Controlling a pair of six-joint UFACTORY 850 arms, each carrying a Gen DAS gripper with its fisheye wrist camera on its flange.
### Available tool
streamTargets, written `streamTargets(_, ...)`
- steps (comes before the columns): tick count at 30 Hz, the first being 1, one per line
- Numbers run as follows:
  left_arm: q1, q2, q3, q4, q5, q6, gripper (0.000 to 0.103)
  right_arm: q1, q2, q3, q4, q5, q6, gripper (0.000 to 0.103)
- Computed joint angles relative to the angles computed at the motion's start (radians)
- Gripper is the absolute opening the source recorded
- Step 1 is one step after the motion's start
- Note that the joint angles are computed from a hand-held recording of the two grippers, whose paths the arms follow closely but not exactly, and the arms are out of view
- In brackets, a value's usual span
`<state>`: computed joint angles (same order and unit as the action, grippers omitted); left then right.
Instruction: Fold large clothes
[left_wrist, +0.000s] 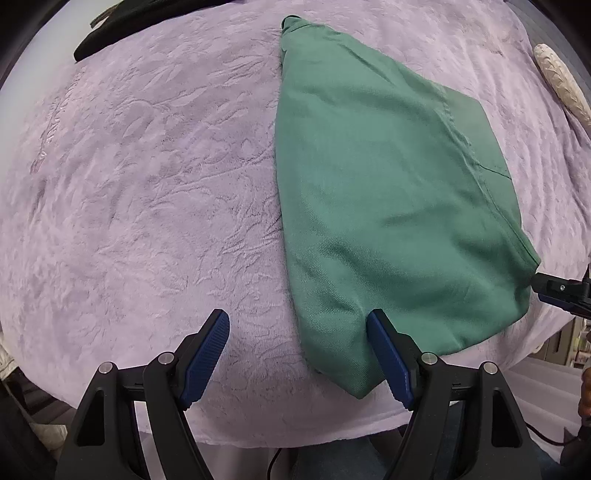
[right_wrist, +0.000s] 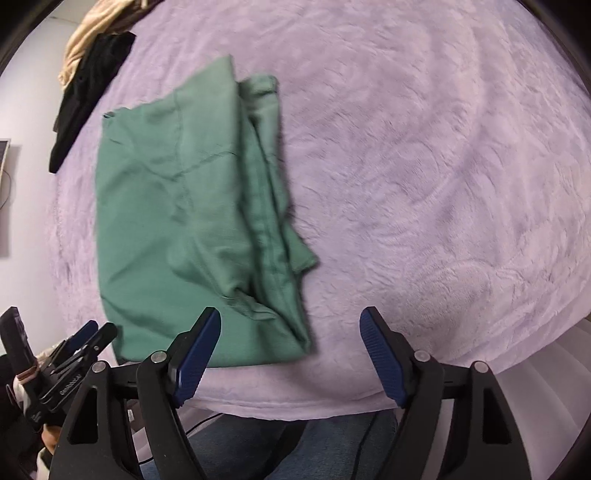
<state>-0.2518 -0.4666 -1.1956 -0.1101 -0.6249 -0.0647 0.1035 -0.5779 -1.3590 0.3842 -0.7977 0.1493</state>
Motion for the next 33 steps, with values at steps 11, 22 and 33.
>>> streamTargets(11,0.007,0.033,-0.033,-0.01,0.036,-0.001,0.103,0.073,0.005,-0.079,-0.067,0.02,0.067,0.084)
streamTargets(22,-0.009,0.046,-0.088,0.056,0.025,-0.079,0.103,0.146,0.026,-0.139,-0.402,0.019,0.257,0.103)
streamTargets(33,-0.042,0.045,-0.119,0.171,0.004,-0.195,0.103,0.16,0.025,-0.154,-0.409,-0.01,0.278,0.103)
